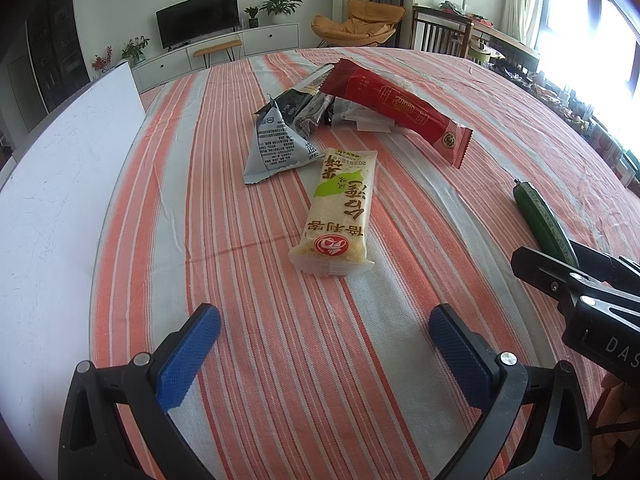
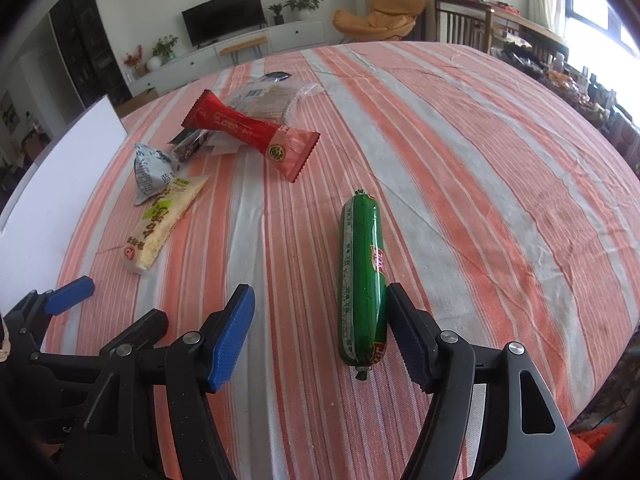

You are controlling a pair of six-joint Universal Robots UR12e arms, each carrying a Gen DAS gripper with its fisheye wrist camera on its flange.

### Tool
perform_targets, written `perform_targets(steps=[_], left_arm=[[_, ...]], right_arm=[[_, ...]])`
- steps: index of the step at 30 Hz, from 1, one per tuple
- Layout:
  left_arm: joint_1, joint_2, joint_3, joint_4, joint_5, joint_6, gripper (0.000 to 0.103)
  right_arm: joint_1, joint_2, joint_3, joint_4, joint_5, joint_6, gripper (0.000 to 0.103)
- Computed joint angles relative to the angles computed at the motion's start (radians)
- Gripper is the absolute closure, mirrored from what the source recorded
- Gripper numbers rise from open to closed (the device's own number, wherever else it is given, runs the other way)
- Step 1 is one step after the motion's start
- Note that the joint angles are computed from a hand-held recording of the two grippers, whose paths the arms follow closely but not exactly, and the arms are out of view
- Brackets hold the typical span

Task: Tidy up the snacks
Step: 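Grasp the cream stick pack with the left tool while the right tool holds the sausage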

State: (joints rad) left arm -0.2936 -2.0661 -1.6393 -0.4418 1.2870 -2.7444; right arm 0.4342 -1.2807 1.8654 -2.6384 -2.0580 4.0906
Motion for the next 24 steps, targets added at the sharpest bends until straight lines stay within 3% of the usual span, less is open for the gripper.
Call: perform_targets(steps=[17, 19, 22, 24], left_arm=[[0.002, 0.001, 0.002, -0.017, -0.009, 0.01, 0.0], [0.012, 0.01, 0.009, -0.072, -0.035, 0.029, 0.0], [0.046, 0.027, 0.019, -0.173, -0.139, 0.016, 0.0], [0.059, 0.034, 0.025, -0.179, -0.172, -0.012, 0.0]], right_arm=[[0.0, 0.002, 0.001, -0.015, 0.009, -0.013, 0.025], [-0.001, 0.0, 0.008, -0.031, 0.015, -0.01, 0.025], [-0.004, -0.004, 0.019, -0.056, 0.023, -0.002, 0.025], [-0.004, -0.005, 0.02, -0.059, 0.024, 0.001, 0.025]])
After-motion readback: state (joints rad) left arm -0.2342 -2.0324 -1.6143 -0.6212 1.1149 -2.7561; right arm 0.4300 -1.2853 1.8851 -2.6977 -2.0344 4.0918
